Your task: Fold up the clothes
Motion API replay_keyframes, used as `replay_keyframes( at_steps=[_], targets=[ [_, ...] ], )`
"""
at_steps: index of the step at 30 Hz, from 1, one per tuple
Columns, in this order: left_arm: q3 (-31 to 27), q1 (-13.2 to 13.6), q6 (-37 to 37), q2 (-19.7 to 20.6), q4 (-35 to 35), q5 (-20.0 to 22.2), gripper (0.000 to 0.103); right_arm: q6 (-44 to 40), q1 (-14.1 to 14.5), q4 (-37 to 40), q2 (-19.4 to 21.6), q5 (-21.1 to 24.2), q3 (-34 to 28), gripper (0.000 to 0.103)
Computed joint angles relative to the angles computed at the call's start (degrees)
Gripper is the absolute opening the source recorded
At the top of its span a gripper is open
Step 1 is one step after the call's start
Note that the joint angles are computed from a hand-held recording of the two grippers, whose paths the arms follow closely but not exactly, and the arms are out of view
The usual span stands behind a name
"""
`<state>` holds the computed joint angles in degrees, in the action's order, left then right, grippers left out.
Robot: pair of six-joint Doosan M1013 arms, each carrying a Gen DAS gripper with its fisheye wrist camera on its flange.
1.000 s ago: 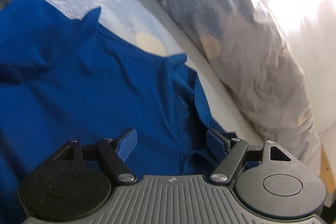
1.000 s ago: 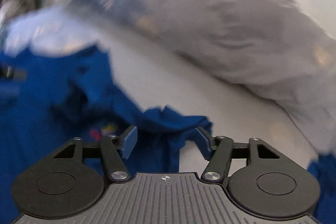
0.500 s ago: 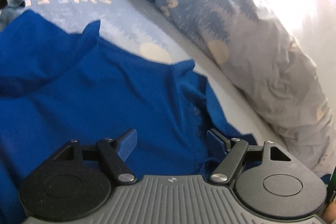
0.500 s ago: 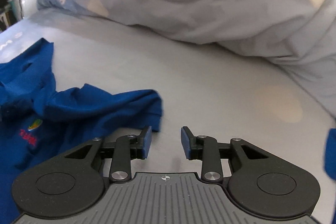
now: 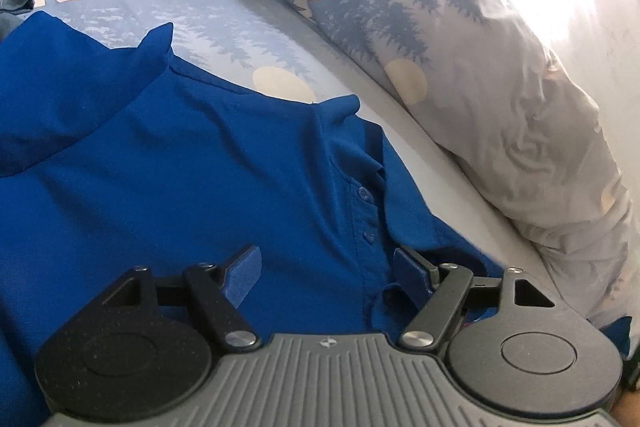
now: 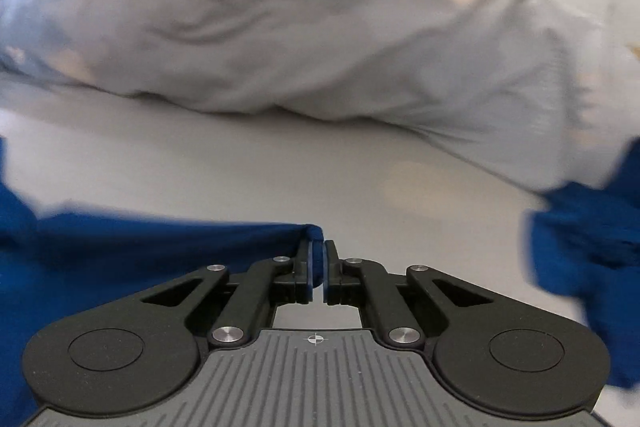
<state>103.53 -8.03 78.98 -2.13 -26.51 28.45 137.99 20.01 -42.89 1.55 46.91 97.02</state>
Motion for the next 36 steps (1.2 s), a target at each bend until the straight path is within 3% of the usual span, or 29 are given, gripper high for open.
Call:
replay_keyframes(
  at_steps=[3,4,6,7,10,15,19,23,27,29,32,34,35,36],
  targets=[
    [0.1,0.2,1.9,-0.1,-2.2,0.3,0.079,-6.4,-1.8,10.1,-1.4,6.1,-0.6,0.018],
    [0.0,0.2,2.5,0.0,-2.7,0.5,0.079,-7.9,-1.8,11.1,-1.8,8.2,-0.7,0.022],
    [0.0,0.1,2.5,0.0,-2.9,0.8,0.079,-9.1,-1.6,11.9,-2.6,11.4,-0.8,0.037],
    [0.0,0.0,2.2,0.0,-2.8,0.8,0.079,-8.6,-1.3,11.4,-3.2,11.6,-0.5,0.039],
    [0.0,-0.2,1.1,0.0,-2.3,0.8,0.079,-10.3,0.2,12.5,-4.8,9.2,-0.3,0.044],
    [-0.4,-0.4,0.1,0.2,-1.6,1.7,0.079,-24.2,4.0,21.2,-3.8,1.2,-2.7,0.067],
    [-0.5,-0.5,0.8,0.2,-1.3,2.4,0.079,-31.7,6.3,27.6,-0.7,-0.9,-5.5,0.069],
    [-0.6,0.4,1.5,0.3,-3.4,3.4,0.079,-38.6,6.6,34.5,2.1,-3.7,-6.9,0.068],
    [-0.7,1.1,-0.1,0.3,-3.0,3.6,0.079,-44.3,8.0,36.7,4.5,-7.2,-9.2,0.068],
    [-0.9,1.3,0.0,0.4,-3.0,4.0,0.079,-47.4,9.3,35.4,6.5,-5.3,-11.9,0.068],
    [-0.9,1.6,0.4,0.4,-3.4,4.5,0.079,-51.5,11.4,31.9,10.7,1.8,-17.2,0.066],
    [-1.0,1.9,0.6,0.4,-3.7,4.8,0.079,-52.0,12.7,28.2,13.5,7.0,-20.4,0.033],
    [-1.0,2.1,1.0,0.4,-4.2,5.0,0.079,-50.8,13.0,26.1,14.5,8.7,-21.6,0.007],
    [-0.9,2.4,1.8,0.5,-5.0,5.3,0.079,-49.4,13.2,24.7,15.3,9.7,-22.6,0.007]
  ],
)
